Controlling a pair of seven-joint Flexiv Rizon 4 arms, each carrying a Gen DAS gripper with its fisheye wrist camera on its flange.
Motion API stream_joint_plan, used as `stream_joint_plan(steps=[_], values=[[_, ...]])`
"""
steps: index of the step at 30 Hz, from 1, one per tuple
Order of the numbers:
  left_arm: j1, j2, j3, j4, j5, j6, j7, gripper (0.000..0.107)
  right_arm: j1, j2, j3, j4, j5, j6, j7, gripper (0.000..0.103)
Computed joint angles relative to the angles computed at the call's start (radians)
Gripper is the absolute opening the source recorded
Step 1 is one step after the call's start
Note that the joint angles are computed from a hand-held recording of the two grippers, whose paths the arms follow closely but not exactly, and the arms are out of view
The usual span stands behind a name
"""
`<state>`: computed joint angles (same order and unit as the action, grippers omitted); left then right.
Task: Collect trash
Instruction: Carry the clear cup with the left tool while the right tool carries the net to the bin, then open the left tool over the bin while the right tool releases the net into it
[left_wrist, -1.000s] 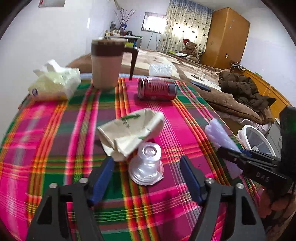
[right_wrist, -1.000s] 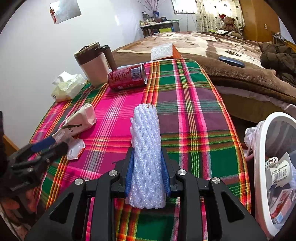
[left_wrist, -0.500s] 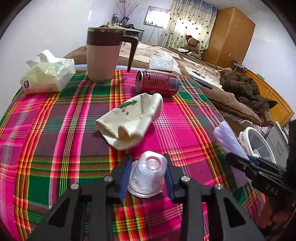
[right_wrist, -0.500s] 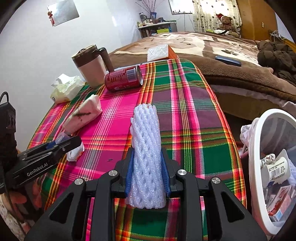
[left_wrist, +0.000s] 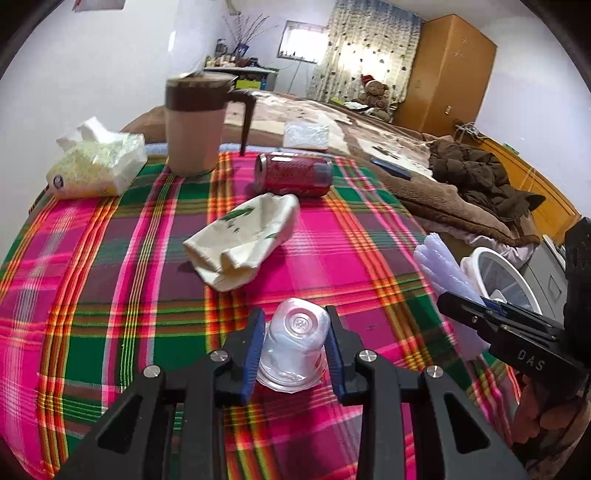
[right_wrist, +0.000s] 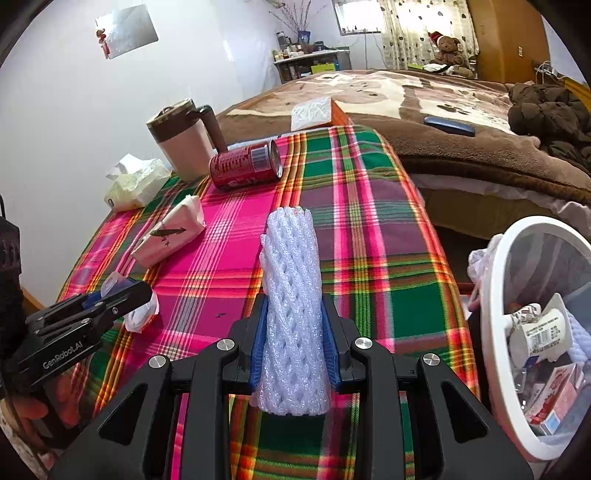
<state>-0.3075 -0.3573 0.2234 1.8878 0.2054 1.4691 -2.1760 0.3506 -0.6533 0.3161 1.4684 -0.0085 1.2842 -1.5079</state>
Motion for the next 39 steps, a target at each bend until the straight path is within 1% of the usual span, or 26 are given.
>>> stream_joint_plan(steps=[6, 9, 13, 20, 25, 33, 36, 39], values=[[-0.034, 0.003, 0.010, -0.047, 0.041, -0.018, -0.011, 0.033, -0.014, 0.040, -0.016, 0.052, 0.002, 0.057, 0.014, 0.028], [-0.045, -0.003, 0.003, -0.075, 0.058, -0.019, -0.012, 0.033, -0.020, 0.061, -0.030, 0.082, -0.008, 0.088, 0.030, 0.028], [-0.051, -0.017, -0.019, -0.112, 0.062, -0.027, 0.006, 0.033, -0.026, 0.087, -0.054, 0.119, -0.028, 0.124, 0.061, 0.028], [-0.063, -0.058, -0.063, -0.187, 0.036, -0.035, 0.076, 0.033, -0.029, 0.122, -0.112, 0.182, -0.079, 0.182, 0.145, 0.028], [-0.096, -0.091, -0.061, -0.250, 0.026, -0.048, 0.106, 0.033, -0.034, 0.143, -0.147, 0.220, -0.118, 0.218, 0.206, 0.028], [-0.131, -0.152, -0.076, -0.357, 0.004, -0.081, 0.145, 0.033, -0.021, 0.166, -0.240, 0.267, -0.189, 0.264, 0.317, 0.028], [-0.156, -0.182, -0.067, -0.410, 0.011, -0.098, 0.153, 0.033, -0.015, 0.171, -0.277, 0.277, -0.216, 0.272, 0.358, 0.028], [-0.144, -0.212, -0.105, -0.451, -0.017, -0.108, 0.194, 0.033, 0.002, 0.176, -0.323, 0.289, -0.247, 0.276, 0.402, 0.028]])
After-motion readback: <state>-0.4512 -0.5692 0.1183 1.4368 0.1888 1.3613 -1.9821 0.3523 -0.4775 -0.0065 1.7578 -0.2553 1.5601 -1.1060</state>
